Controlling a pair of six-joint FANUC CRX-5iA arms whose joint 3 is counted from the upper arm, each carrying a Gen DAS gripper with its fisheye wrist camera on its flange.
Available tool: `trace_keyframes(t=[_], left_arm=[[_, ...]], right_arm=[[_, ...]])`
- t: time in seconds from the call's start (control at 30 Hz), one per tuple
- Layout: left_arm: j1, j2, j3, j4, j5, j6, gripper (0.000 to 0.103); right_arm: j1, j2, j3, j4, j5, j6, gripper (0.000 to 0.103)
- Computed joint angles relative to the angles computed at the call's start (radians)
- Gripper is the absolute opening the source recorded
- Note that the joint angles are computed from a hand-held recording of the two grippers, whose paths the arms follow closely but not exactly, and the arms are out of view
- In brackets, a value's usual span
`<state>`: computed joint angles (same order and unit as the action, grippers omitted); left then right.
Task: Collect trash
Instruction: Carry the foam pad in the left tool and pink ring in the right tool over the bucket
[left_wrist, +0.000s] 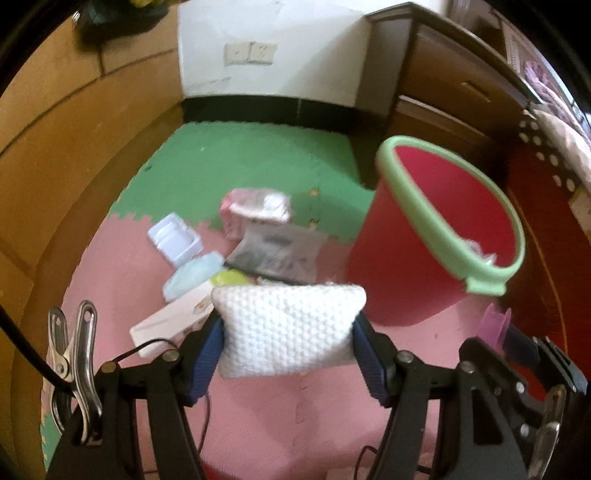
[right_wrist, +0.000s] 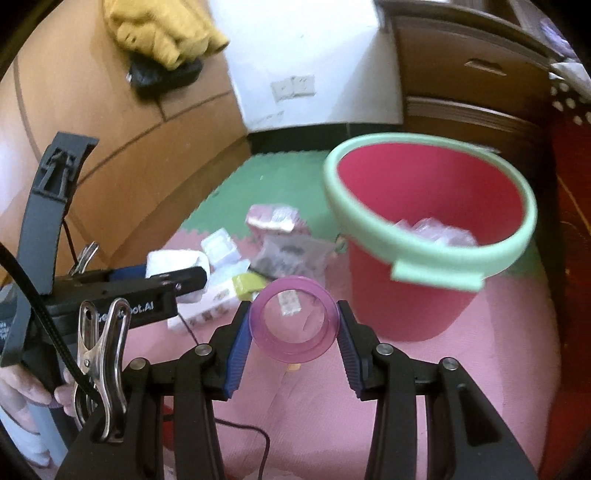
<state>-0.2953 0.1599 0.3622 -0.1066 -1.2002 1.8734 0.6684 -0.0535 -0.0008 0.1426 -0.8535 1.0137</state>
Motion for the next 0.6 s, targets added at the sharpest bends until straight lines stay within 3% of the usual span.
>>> trace_keyframes(t=[0.6], left_arm=[[-0.079,0.201,0.304,0.043,0.018,-0.025,0.069]], right_arm=[[-0.157,0.044,0.075,0.054,0.06,-0.084,0.044]])
